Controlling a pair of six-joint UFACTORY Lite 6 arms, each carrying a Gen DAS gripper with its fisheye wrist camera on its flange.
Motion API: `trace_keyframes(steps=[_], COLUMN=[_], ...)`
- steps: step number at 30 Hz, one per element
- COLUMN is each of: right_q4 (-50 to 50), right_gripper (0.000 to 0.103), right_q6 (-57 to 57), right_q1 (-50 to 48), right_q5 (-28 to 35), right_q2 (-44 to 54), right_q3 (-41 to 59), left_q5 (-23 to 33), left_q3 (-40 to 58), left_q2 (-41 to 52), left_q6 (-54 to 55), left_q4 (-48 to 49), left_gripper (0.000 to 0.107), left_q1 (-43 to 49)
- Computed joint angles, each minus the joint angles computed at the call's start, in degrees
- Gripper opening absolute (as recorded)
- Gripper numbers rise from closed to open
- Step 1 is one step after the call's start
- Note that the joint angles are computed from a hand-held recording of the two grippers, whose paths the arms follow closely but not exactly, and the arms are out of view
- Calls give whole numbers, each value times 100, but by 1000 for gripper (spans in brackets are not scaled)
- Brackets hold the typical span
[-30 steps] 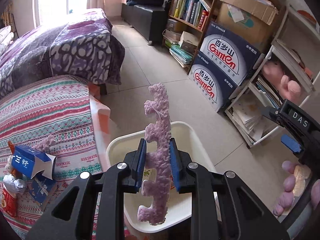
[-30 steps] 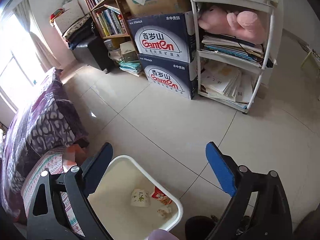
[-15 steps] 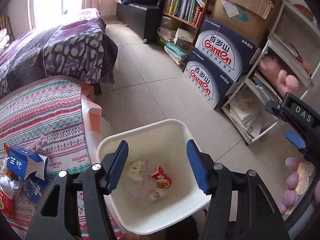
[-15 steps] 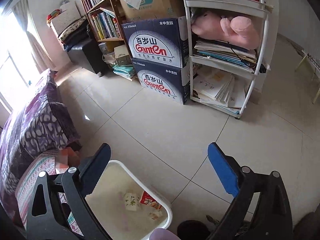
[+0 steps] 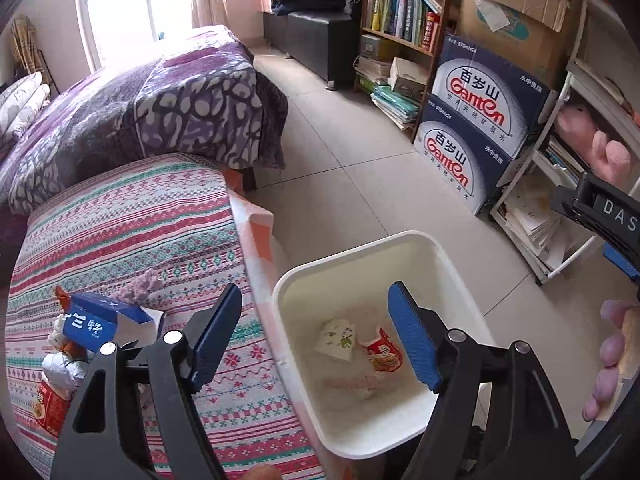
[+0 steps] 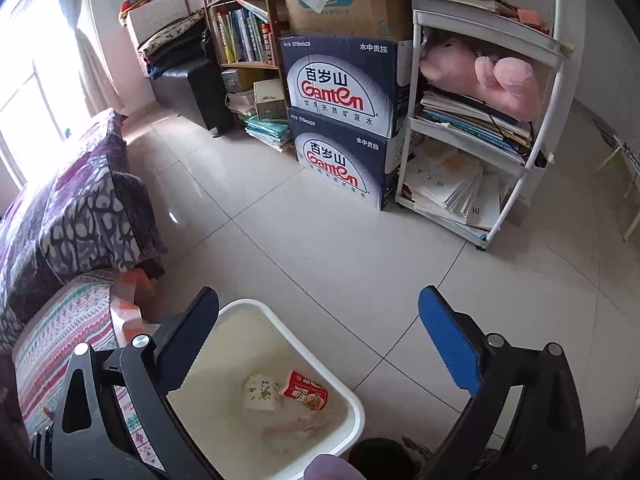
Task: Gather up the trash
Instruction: 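Move both tools back over the remaining trash on the table, then grasp the red snack cup with the left tool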
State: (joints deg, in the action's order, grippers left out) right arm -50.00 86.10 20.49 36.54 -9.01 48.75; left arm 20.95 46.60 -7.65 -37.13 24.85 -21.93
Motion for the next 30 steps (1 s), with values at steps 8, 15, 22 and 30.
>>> trace_keyframes(steps=[8,15,22,30], right_q4=[-95,-47,143,544], right_gripper=[96,96,96,96], right_q6=[318,397,239,-379], right_q1=[1025,1853,2470,3018], right_q5=[338,541,652,773], right_q2=[733,1568,2472,3557], right_q3=[602,1384,2269,3448], left_q5=[81,180,212,318], left_q3=[-536,-834,-933,-701], left_q2=[-399,-659,-687,9], left_q6=[1129,2659,4471,5754], left_q4=[-491,-1227,-2206,-2183], left_gripper=[75,75,75,77], left_q1=[1258,2612,4053,5485])
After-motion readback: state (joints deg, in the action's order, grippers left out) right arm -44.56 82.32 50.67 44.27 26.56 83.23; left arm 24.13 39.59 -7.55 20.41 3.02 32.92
